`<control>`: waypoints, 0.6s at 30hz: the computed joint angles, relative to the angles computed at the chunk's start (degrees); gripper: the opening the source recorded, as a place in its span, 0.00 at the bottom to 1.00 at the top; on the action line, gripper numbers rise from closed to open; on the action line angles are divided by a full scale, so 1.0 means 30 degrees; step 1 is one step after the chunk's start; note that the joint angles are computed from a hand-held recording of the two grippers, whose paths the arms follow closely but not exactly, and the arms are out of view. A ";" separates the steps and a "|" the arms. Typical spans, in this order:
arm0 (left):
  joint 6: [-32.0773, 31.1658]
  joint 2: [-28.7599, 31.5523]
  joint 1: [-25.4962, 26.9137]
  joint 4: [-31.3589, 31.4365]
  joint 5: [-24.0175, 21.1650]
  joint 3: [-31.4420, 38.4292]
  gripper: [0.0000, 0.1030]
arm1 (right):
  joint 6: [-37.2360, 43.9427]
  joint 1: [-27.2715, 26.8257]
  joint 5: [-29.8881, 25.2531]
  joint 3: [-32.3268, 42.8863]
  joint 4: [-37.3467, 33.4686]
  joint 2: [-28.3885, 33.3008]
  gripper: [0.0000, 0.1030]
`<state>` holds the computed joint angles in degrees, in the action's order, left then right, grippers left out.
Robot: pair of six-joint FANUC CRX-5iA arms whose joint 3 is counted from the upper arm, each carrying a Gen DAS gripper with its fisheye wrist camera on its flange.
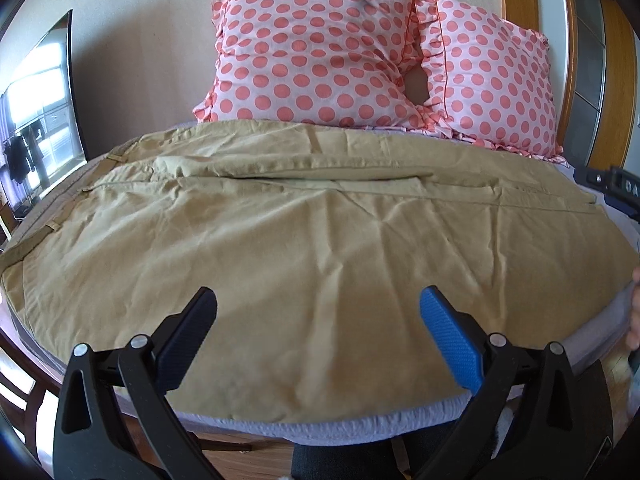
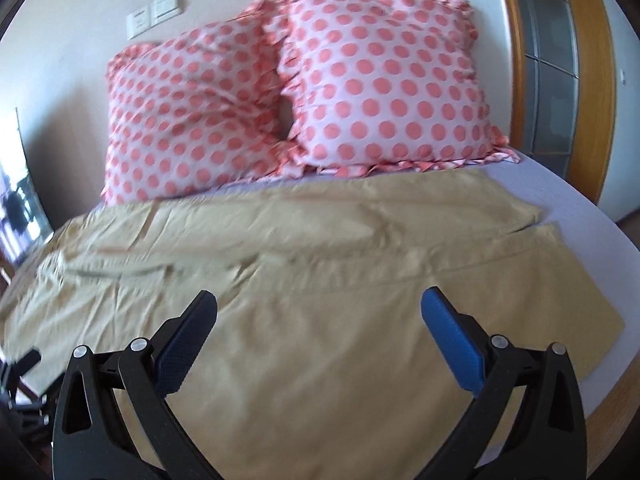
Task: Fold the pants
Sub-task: 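Reach the right tool to the trouser hem and close on it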
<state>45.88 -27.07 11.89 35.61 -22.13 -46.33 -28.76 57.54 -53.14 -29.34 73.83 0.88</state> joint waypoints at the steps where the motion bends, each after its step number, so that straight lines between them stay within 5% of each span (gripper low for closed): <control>1: -0.0088 0.0104 -0.0070 0.0233 0.0273 0.0152 0.98 | 0.0324 -0.0815 0.0085 0.0476 -0.0526 0.0027 0.99; 9: -0.2061 0.1412 -0.0646 0.2862 0.1494 0.1053 0.98 | 0.5005 -0.6773 -0.1137 0.8494 -0.7922 0.4754 0.79; 13: -0.2955 0.2146 -0.0605 0.4389 0.1510 0.1206 0.98 | 0.8205 -0.8482 -0.3963 1.4005 -1.1472 0.8470 0.64; 18: -0.6078 0.2733 -0.0899 0.8144 0.1534 0.0862 0.98 | 0.8213 -0.9309 -0.5262 1.6454 -1.2583 1.0255 0.68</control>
